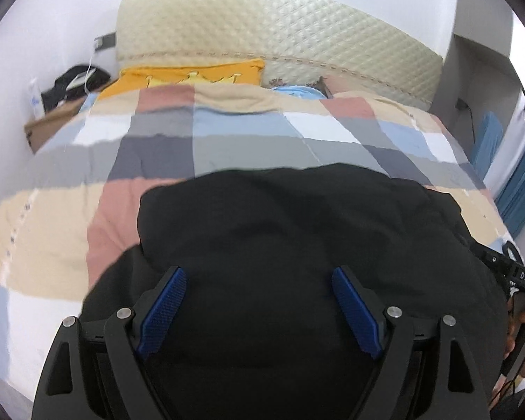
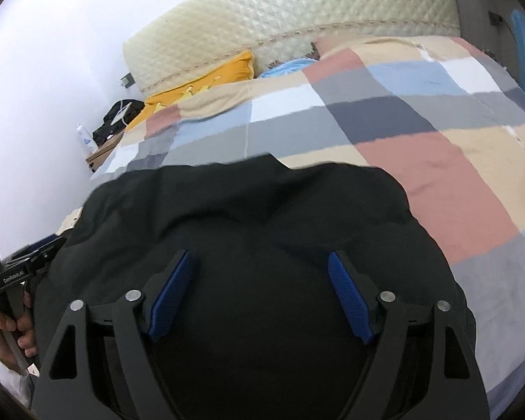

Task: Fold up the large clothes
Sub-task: 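Lower the folded hem onto the jacket and press it flat with both tools, then open both tools and pull them back from the folded jacket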

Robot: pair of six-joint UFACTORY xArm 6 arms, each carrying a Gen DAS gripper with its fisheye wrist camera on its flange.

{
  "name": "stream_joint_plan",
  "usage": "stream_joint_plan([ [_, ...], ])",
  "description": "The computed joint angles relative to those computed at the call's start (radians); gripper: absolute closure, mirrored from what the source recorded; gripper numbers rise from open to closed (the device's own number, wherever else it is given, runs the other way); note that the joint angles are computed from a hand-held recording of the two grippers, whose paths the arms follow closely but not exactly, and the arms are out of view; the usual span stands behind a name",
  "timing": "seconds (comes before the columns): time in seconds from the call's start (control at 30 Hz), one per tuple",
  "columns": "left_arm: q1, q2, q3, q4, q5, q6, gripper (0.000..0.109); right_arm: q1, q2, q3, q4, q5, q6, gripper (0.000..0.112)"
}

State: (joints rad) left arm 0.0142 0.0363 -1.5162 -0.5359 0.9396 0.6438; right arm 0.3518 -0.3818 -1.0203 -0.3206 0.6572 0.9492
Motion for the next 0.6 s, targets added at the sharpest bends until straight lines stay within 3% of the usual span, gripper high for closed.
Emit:
stream_joint_plan([
  [0.4, -0.010, -0.034, 0.077, -0.005, -0.072, 0.011, 0.019, 0.024, 0.026, 0.015, -0.113, 0.010, 0.082, 0.030],
  [0.6, -0.029, -0.120, 0.129, 0.050, -0.132, 0.016, 0.021, 0.075, -0.008, -0.025, -0.191, 0.118, 0.160, 0.030],
])
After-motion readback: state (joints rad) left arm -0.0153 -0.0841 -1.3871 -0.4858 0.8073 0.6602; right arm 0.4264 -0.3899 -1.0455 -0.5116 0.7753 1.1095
